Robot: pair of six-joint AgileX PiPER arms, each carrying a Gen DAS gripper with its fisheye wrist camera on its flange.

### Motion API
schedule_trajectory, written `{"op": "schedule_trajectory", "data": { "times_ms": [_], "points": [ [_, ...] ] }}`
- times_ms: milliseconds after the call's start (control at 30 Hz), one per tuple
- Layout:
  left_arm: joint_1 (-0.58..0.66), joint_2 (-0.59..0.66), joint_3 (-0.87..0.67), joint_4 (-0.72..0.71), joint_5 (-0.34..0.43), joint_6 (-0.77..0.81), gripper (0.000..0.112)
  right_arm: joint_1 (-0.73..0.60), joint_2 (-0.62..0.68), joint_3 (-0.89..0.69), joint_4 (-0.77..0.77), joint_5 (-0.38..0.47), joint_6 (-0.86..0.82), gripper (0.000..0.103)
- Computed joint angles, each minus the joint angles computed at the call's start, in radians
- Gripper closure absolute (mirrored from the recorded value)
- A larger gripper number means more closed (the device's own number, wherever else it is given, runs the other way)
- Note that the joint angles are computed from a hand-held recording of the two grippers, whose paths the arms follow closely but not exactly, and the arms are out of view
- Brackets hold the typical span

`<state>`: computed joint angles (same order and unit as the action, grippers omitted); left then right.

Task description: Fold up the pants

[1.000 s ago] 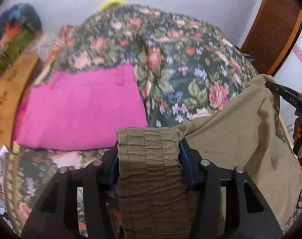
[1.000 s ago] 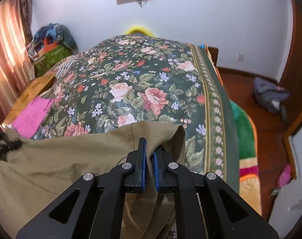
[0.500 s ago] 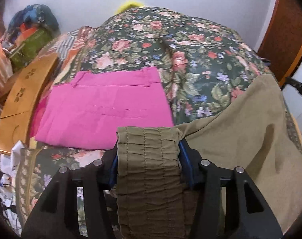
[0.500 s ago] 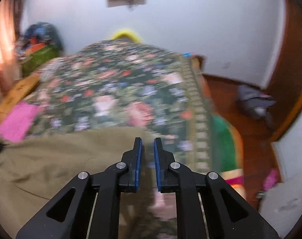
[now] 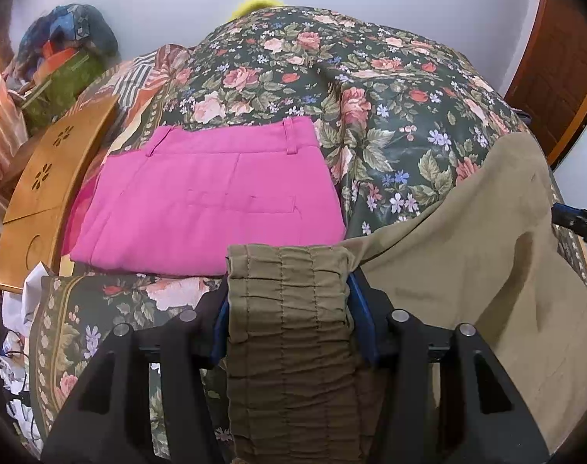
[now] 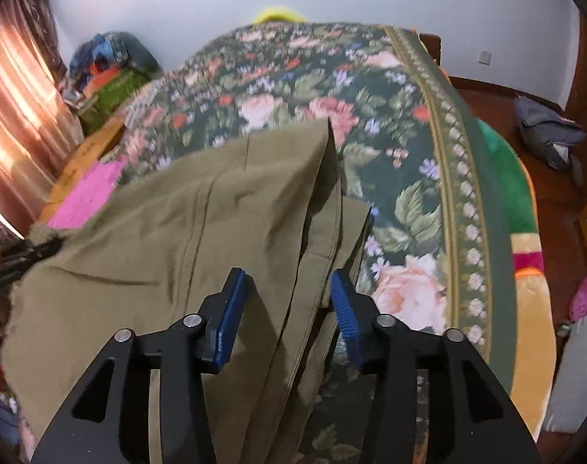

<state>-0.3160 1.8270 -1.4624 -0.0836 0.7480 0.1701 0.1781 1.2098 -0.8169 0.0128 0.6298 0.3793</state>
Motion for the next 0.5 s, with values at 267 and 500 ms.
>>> {"op": "schedule_trajectory", "data": {
  "times_ms": [267, 500],
  "points": [
    [0.021, 0.000, 0.013, -0.034, -0.001, 0.017, 0.059, 0.011, 0.021, 0.025, -0.014, -0.034, -0.010, 0.090],
    [0.006, 0.003, 0.001, 0.025, 0.012, -0.030, 0.055, 0.041, 0.039, 0.006, -0.252, 0.056, 0.172, 0.099]
  ]
}}
